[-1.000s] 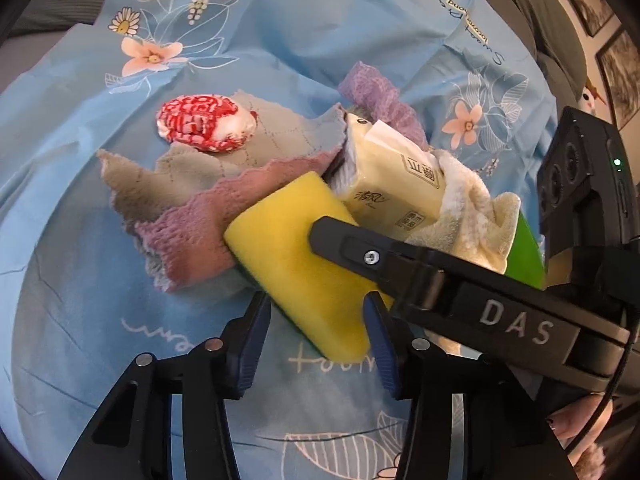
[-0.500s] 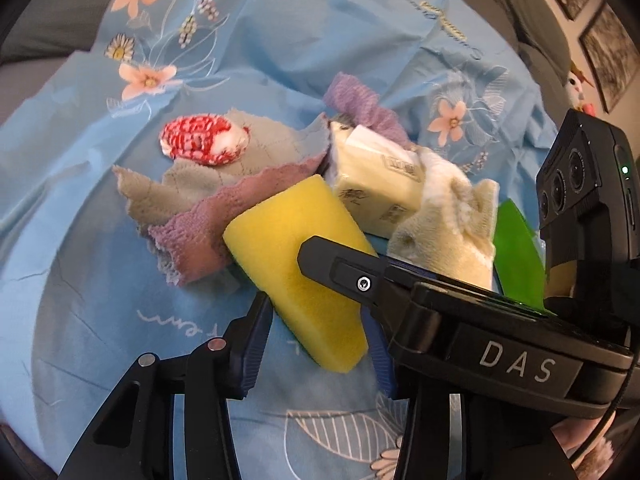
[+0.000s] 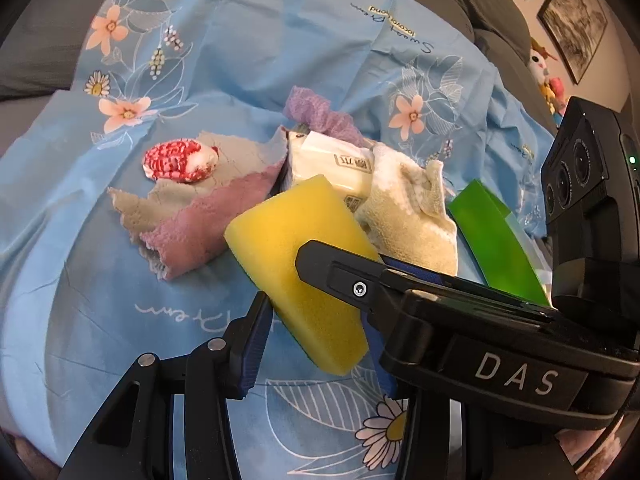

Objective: Organize soft objects
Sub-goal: 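Lift the yellow sponge with the left tool and carry it to the box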

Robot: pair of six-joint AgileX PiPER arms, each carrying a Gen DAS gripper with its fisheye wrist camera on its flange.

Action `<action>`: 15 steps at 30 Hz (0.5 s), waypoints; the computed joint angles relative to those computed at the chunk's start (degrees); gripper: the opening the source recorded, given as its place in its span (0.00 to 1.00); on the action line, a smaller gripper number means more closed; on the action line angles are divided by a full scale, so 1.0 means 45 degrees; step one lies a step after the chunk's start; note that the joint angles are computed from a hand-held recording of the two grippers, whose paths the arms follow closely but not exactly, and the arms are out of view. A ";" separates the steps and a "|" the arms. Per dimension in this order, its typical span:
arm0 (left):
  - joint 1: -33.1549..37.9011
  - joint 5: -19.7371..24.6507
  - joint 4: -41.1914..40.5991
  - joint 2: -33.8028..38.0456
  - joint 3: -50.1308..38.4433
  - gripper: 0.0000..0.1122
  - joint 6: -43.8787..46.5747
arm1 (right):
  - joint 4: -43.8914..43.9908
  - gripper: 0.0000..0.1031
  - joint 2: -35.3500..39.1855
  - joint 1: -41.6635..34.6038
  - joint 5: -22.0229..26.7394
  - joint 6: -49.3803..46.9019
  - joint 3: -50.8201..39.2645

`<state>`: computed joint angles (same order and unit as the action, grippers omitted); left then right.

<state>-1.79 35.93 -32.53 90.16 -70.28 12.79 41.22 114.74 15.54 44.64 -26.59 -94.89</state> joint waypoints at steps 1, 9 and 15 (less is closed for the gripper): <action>-0.0037 -0.0071 0.0072 -0.0084 0.0029 0.42 -0.0034 | -0.0070 0.53 -0.0086 0.0023 -0.0028 -0.0026 0.0045; -0.0717 -0.0587 0.1221 -0.0932 -0.0170 0.42 -0.1061 | 0.0946 0.53 -0.1348 -0.0253 -0.0561 -0.1292 0.0982; -0.1846 -0.0784 0.3088 -0.1224 -0.0865 0.42 -0.2832 | 0.1982 0.52 -0.2441 -0.0920 -0.0727 -0.2447 0.1724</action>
<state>-10.09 32.40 -18.63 84.65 -74.17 0.05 50.14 103.76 11.40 41.37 -37.60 -87.13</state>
